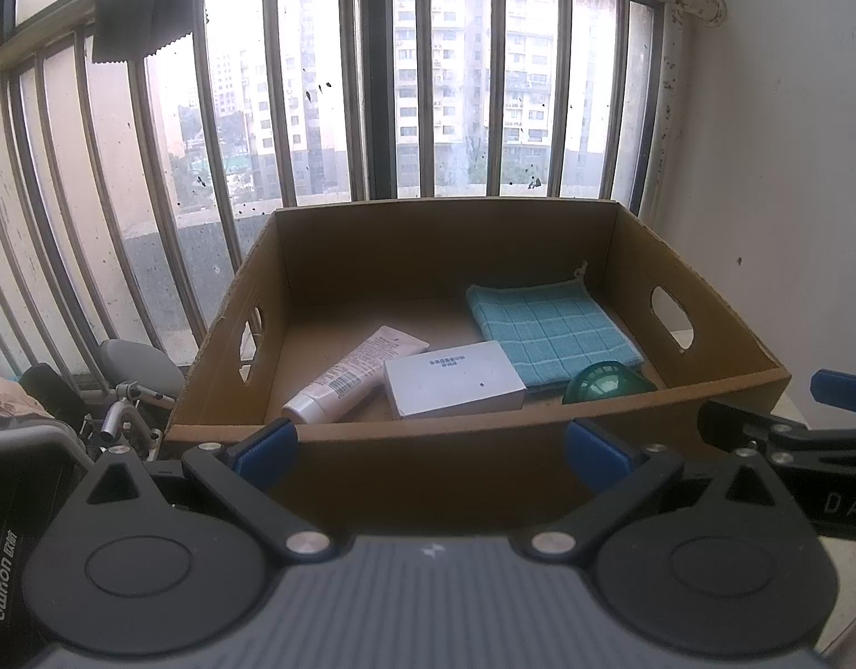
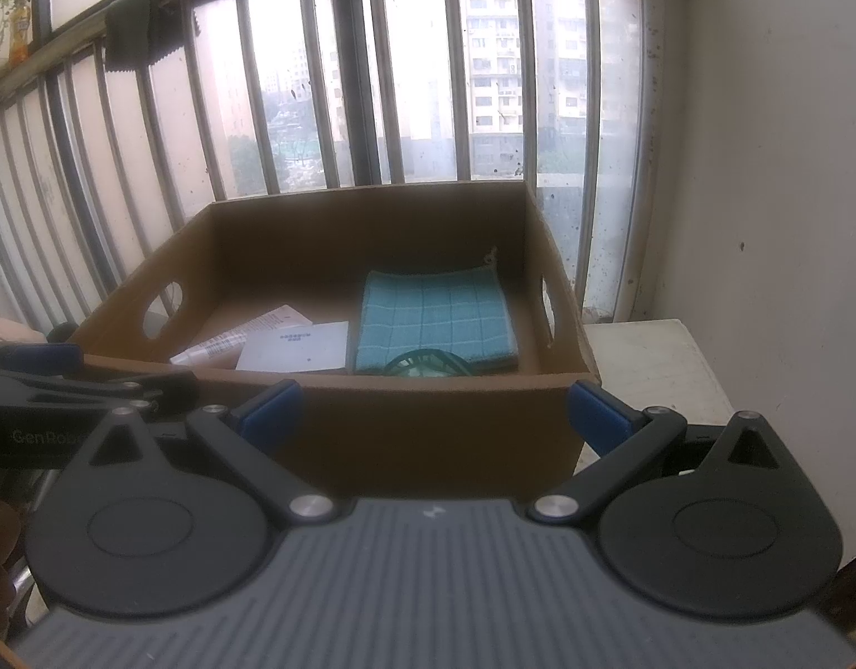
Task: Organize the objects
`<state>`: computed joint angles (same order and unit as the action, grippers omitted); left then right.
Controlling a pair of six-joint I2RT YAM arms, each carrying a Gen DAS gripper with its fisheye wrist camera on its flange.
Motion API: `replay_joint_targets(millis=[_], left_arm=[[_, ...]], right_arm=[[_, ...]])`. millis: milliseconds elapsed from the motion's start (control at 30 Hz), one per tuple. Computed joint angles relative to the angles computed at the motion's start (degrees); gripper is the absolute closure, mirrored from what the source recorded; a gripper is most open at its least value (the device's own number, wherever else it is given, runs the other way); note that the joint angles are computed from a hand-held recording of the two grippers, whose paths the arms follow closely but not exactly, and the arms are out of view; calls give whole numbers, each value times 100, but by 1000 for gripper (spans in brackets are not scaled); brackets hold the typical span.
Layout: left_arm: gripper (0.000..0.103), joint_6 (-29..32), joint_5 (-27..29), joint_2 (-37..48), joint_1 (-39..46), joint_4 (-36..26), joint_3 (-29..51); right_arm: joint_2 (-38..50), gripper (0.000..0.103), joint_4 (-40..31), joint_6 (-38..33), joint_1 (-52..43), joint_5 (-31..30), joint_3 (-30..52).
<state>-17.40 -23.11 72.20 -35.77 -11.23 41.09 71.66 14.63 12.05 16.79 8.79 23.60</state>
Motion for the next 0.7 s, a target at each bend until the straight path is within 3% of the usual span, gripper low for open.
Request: replay_joint_targets(millis=[700], left_arm=[[0, -19, -18, -14, -15, -26, 6]], right_arm=[[-46, 1, 24, 7, -61, -47, -62]])
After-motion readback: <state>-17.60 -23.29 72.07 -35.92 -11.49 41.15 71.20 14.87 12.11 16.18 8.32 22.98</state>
